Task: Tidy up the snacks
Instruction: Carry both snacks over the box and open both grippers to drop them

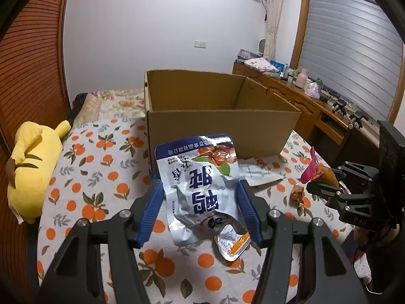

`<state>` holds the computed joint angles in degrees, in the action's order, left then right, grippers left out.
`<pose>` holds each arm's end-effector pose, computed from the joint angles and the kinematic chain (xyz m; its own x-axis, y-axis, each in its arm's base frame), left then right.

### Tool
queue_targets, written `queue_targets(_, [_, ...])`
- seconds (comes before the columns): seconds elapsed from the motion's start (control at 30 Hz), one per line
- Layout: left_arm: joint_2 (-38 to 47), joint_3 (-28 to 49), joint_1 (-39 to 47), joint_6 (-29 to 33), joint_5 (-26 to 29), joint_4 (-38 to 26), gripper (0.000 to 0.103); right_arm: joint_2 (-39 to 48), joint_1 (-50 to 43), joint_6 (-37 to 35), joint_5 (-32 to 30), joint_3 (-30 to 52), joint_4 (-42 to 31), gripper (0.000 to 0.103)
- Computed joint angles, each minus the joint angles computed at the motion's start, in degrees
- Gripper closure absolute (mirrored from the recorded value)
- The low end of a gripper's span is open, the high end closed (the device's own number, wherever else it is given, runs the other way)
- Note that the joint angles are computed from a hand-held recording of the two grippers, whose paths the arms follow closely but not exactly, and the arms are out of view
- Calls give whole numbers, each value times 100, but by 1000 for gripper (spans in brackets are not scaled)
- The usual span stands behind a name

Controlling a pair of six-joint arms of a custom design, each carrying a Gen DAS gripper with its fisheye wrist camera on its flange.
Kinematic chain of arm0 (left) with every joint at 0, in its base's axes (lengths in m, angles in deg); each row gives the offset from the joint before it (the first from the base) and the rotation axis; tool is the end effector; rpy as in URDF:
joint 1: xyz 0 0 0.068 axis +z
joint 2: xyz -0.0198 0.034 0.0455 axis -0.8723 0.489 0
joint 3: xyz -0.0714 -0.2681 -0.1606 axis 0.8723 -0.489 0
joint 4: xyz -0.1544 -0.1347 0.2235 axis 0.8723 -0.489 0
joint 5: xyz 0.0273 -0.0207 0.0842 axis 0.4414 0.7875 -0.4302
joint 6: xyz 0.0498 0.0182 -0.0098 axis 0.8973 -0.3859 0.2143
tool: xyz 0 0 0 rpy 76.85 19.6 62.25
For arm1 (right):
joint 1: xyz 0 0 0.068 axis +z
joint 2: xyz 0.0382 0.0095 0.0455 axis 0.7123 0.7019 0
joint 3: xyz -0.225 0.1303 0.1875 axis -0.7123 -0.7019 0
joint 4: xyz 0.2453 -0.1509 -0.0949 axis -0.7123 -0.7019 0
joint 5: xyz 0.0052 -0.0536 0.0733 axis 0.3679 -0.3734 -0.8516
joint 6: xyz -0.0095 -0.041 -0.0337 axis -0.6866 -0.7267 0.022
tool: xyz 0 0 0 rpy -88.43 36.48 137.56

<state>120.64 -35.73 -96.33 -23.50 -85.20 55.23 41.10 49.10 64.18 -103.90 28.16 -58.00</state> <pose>0.3062 -0.2125 0.2341 -0.6048 0.0686 -0.7934 0.3065 0.9396 -0.1523 0.2881 0.0285 0.1959 -0.4913 -0.3750 -0.7861 -0.4858 0.8671 -0.1101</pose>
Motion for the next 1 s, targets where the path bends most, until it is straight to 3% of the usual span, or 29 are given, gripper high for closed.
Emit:
queue_targets(0.43, [127,597,71,289,34,-214,44,-68,26,-79,62,395,-157,63])
queue_targets(1.0, [1048,2102,370,822,183,-756,44,854,204,-120,174,1938,-417,63])
